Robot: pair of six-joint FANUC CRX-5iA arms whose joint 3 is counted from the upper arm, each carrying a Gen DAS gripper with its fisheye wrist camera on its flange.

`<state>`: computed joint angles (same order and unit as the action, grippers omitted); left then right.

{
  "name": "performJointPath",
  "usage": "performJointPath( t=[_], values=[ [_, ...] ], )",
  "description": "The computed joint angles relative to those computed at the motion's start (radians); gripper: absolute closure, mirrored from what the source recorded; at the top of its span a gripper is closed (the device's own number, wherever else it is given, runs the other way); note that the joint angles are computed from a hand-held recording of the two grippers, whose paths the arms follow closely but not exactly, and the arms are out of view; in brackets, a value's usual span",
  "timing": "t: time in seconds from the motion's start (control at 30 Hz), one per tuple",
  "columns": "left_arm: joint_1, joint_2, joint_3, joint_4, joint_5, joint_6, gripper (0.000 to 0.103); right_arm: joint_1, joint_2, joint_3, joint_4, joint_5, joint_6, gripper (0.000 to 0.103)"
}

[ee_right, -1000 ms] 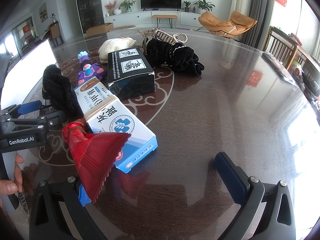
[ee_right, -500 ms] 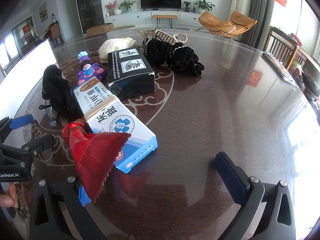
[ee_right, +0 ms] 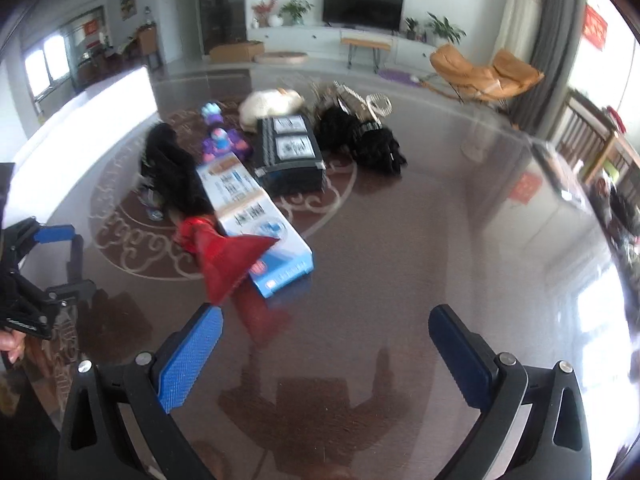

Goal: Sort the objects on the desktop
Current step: 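Grasp the red wrapped snack with the right gripper and lift it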

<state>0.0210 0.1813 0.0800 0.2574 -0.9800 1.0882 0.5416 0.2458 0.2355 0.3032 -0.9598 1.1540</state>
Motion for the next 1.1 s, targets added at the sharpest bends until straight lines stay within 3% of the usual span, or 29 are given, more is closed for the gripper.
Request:
performJointPath(
  t=[0.07,0.17,0.2,0.23,0.3,0.33,0.37,0.43,0.63,0.9,1.0,1.1],
  values=[
    [0.009,0.008,0.012,0.016,-0.023,0.031,0.000,-0.005,0.034,0.109,-0.087,-0.019,0.133,0.000],
    [0.021,0.016,0.031,0.030,-0.065,0.060,0.000,-0.001,0.177,0.360,-0.199,-0.162,0.342,0.001],
    [0.024,0.009,0.031,0.022,-0.071,0.059,0.000,0.010,0.215,0.410,-0.204,-0.197,0.383,0.009],
    [0.025,-0.003,0.026,0.010,-0.066,0.056,0.000,0.018,0.257,0.466,-0.217,-0.245,0.422,0.024],
    [0.031,-0.031,0.006,-0.001,-0.045,0.035,0.000,0.030,0.326,0.552,-0.231,-0.354,0.476,0.044],
    [0.034,-0.040,-0.003,0.003,-0.036,0.023,0.000,0.036,0.341,0.559,-0.228,-0.381,0.485,0.051],
    [0.037,-0.045,-0.007,0.009,-0.029,0.016,0.000,0.041,0.335,0.534,-0.227,-0.385,0.482,0.053],
    [0.039,-0.041,-0.005,0.034,-0.014,0.015,0.000,0.040,0.297,0.468,-0.260,-0.370,0.455,0.072],
    [-0.001,0.088,0.138,0.113,-0.059,0.066,0.000,0.038,0.115,0.220,-0.343,-0.249,0.337,0.075],
    [-0.085,0.303,0.450,-0.050,-0.150,0.264,0.000,0.074,-0.033,-0.005,-0.300,-0.088,0.216,0.075],
    [-0.058,0.284,0.409,-0.041,-0.118,0.252,0.002,0.072,-0.065,-0.040,-0.296,-0.053,0.182,0.075],
    [-0.006,0.231,0.316,0.003,-0.104,0.168,0.003,0.070,-0.089,-0.068,-0.279,-0.028,0.164,0.075]
  ],
)
